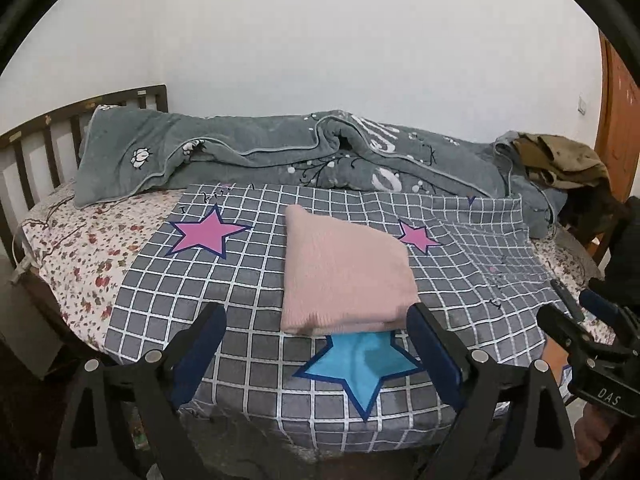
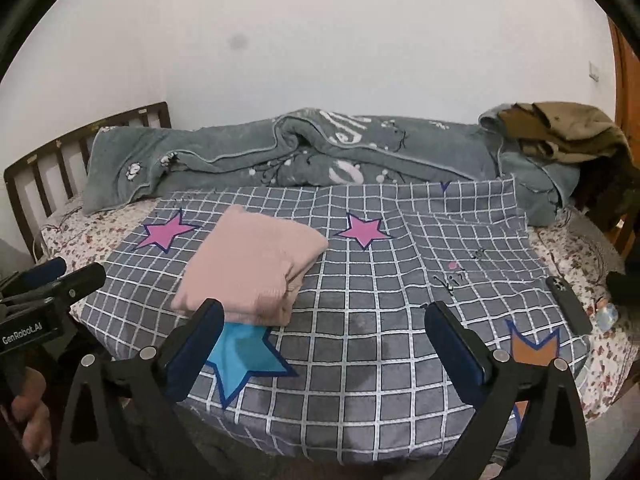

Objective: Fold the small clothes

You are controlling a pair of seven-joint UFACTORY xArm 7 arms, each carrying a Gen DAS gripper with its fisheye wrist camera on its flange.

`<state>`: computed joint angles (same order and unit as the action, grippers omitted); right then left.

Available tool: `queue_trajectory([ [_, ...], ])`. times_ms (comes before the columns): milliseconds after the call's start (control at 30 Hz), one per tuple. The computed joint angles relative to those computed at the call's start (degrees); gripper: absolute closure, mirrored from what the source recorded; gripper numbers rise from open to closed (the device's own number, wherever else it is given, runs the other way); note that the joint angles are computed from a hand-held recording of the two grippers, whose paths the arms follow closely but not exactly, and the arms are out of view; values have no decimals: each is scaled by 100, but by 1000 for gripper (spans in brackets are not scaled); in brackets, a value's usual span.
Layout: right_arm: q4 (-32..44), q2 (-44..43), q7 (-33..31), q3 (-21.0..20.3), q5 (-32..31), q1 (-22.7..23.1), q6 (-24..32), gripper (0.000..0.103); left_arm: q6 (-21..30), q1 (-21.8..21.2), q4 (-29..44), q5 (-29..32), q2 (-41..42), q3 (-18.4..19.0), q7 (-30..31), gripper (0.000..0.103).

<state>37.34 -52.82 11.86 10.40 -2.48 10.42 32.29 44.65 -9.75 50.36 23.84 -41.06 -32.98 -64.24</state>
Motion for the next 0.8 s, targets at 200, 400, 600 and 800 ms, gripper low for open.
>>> queue_trajectory([
  [200,-18,-289,29,9,20,32,245,4,124,-11,64,-7,-77,-96,-29,11],
  [400,-35,-404,190,34,39,-56,306,4,185,-4,138,38,-20,-191,-34,11],
  [600,-15,-445,207,2,23,-77,373,4,177,-28,150,56,5,-178,-35,11],
  [800,-24,-477,189,-19,37,-63,348,4,273,2,217,110,45,-223,-58,11],
])
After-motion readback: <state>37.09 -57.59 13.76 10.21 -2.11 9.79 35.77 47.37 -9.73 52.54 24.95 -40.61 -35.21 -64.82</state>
